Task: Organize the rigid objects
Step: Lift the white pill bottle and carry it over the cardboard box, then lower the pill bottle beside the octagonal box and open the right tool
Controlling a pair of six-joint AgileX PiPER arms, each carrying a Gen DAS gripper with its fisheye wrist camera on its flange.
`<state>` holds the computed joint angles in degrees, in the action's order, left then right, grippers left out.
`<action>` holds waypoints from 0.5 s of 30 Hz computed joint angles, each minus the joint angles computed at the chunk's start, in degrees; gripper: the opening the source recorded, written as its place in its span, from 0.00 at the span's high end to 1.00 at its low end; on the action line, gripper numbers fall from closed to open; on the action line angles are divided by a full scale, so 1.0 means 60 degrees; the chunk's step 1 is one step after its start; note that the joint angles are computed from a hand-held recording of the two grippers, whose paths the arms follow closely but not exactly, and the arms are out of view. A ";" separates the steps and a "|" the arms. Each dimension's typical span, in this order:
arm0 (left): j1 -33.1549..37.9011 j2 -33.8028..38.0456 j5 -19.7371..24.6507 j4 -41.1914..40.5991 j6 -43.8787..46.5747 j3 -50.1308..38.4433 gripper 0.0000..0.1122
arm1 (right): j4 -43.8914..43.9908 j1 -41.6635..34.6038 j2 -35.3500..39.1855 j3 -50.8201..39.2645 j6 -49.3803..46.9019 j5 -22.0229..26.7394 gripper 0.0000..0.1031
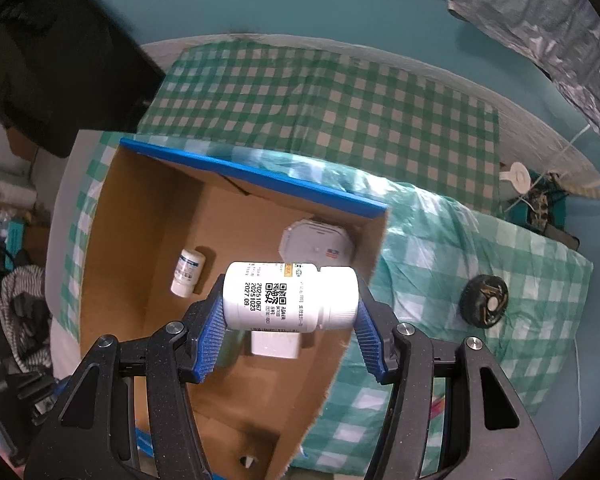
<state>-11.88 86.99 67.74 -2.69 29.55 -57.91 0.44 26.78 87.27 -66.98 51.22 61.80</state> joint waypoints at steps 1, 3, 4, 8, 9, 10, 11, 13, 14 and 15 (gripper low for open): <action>-0.0031 0.0003 0.0004 0.0005 -0.0037 -0.0009 0.96 | 0.0045 0.0015 0.0095 -0.0046 -0.0090 -0.0063 0.44; -0.0028 -0.0012 0.0008 0.0009 -0.0025 -0.0003 0.96 | 0.0096 0.0050 0.0191 -0.0090 -0.0193 -0.0098 0.44; -0.0002 -0.0021 0.0005 0.0005 0.0005 0.0005 0.97 | 0.0125 0.0072 0.0267 -0.0120 -0.0265 -0.0149 0.44; 0.0017 -0.0038 0.0011 -0.0013 0.0032 0.0004 0.96 | 0.0230 0.0072 0.0341 -0.0057 -0.0403 -0.0329 0.44; 0.0019 -0.0031 0.0010 -0.0013 0.0039 0.0003 0.97 | 0.0246 0.0065 0.0348 -0.0049 -0.0420 -0.0374 0.44; 0.0034 -0.0033 0.0014 -0.0010 0.0052 0.0006 0.97 | 0.0265 0.0058 0.0343 -0.0024 -0.0435 -0.0429 0.44; 0.0042 -0.0039 0.0011 -0.0007 0.0057 0.0011 0.97 | 0.0296 0.0047 0.0343 0.0009 -0.0456 -0.0457 0.44; 0.0029 -0.0031 0.0025 -0.0017 0.0043 -0.0011 0.96 | 0.0363 0.0022 0.0337 0.0070 -0.0461 -0.0492 0.44; 0.0072 -0.0063 0.0009 -0.0016 0.0089 0.0027 0.97 | 0.0420 0.0004 0.0314 0.0127 -0.0487 -0.0536 0.44; 0.0080 -0.0075 0.0007 -0.0013 0.0105 0.0034 0.97 | 0.0477 -0.0014 0.0316 0.0158 -0.0512 -0.0546 0.44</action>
<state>-11.41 86.54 67.78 -2.77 30.18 -57.71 3.30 26.69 89.17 -66.03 48.15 58.53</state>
